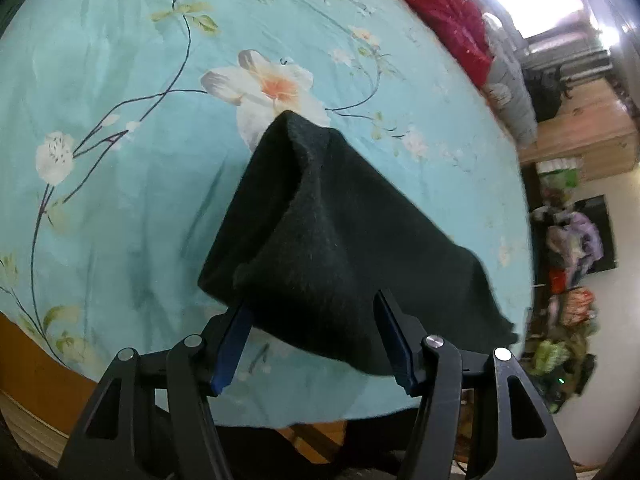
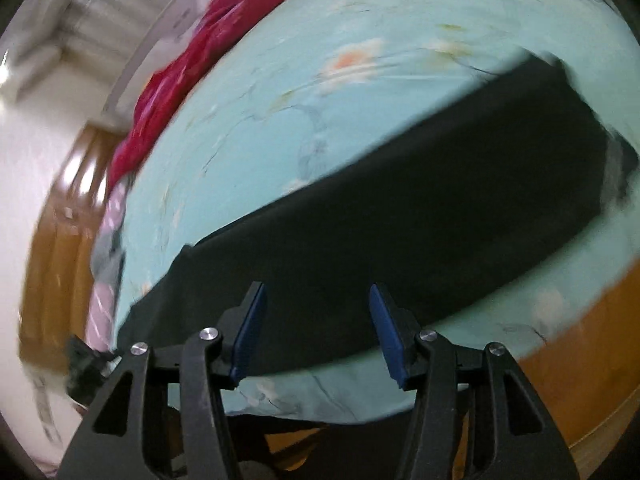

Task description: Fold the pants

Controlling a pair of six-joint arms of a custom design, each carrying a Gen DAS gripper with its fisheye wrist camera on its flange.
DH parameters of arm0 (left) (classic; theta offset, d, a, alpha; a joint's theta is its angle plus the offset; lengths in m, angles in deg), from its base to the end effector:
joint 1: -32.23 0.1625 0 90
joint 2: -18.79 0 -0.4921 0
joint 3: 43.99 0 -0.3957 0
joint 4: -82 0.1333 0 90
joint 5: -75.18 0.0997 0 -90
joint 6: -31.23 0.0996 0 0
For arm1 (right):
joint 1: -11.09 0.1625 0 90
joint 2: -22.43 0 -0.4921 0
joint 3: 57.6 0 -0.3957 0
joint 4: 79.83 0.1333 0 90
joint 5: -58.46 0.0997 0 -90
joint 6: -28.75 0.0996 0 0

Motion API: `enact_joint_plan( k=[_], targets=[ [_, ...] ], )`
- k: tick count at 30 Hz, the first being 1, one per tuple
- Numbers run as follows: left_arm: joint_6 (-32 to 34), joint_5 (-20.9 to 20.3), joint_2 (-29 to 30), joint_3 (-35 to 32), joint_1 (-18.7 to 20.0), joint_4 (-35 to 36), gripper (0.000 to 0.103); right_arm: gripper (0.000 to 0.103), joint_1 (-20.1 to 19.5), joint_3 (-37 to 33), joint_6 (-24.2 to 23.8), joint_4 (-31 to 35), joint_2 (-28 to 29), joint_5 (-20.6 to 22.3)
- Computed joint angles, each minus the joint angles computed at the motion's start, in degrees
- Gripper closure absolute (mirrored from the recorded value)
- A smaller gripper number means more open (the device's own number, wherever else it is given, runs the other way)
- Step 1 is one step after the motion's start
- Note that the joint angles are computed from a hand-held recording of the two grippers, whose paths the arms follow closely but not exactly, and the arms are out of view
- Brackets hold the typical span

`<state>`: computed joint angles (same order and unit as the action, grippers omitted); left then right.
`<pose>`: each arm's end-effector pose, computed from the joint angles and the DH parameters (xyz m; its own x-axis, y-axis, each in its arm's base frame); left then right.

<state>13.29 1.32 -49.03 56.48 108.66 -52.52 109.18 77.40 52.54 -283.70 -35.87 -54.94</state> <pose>0.0072 -0.6562 0.3316 -0.9719 -0.1315 -0.1955 -0.0733 0.9573 -0.2795 0.1610 -0.4663 0.1835 -0.9075 0.4174 0.0459 0.2775 0.6782 -0.6805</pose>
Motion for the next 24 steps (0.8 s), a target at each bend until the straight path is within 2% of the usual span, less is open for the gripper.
enact_joint_plan(
  k=[2,6,7,8,9,10,11,13,15,16,18,19,20,21,22,24],
  targets=[
    [0.10,1.33,0.54,0.18,-0.32,-0.02,0.042,0.048,-1.22,3.07,2.09,-3.90,-0.41,-0.01],
    [-0.55,2.72,1.18,0.09,-0.80,-0.18,0.043,0.048,-3.35,4.71,5.57,-10.23,1.91,-2.10],
    [-0.87,3.80,1.30,0.11,-1.20,-0.27,0.046,0.048,-3.77,4.83,5.44,-12.07,2.54,-2.00],
    [-1.04,4.78,1.46,-0.03,-1.54,-0.34,0.065,0.049,-4.44,4.80,4.87,-14.25,3.11,-0.81],
    [-0.92,5.10,1.36,0.08,-2.04,-0.70,0.076,0.064,-4.92,4.40,3.21,-16.94,3.95,0.63],
    [-0.42,4.28,0.84,0.51,-2.51,-1.85,0.076,0.079,-4.65,3.58,1.09,-17.52,4.00,0.23],
    [0.14,4.58,0.35,1.25,-2.96,-3.70,0.076,0.079,-4.44,2.99,-1.39,-18.46,3.72,1.10],
    [2.43,8.15,-0.32,4.22,-4.63,-9.77,0.076,0.079,-3.90,2.56,-4.57,-19.84,3.24,1.27],
    [4.18,14.05,1.67,4.45,-5.20,-8.91,0.076,0.079,-4.47,1.70,-5.54,-17.66,3.47,0.83],
    [3.82,15.47,2.67,4.06,-4.87,-6.95,0.076,0.079,-5.26,1.66,-4.00,-15.86,3.61,0.31],
    [4.20,14.56,2.49,5.03,-4.29,-8.64,0.073,0.079,-7.60,3.80,0.16,-17.92,4.47,3.66],
    [4.99,14.94,2.09,4.99,-4.69,-7.87,0.071,0.073,-8.12,5.11,0.95,-20.68,4.71,5.13],
    [5.56,15.55,1.78,4.57,-5.04,-6.03,0.065,0.069,-8.02,5.71,1.66,-21.03,4.42,4.74],
    [6.27,15.98,1.31,3.96,-5.34,-3.45,0.065,0.065,-7.63,6.78,2.42,-21.52,3.72,2.90],
    [8.00,14.79,0.49,3.05,-5.58,-0.04,0.067,0.064,-7.55,8.01,2.99,-23.25,3.13,1.62],
    [12.74,11.84,-0.82,1.36,-6.02,4.65,0.067,0.061,-8.24,11.33,5.31,-30.94,2.81,-0.17]
  ],
)
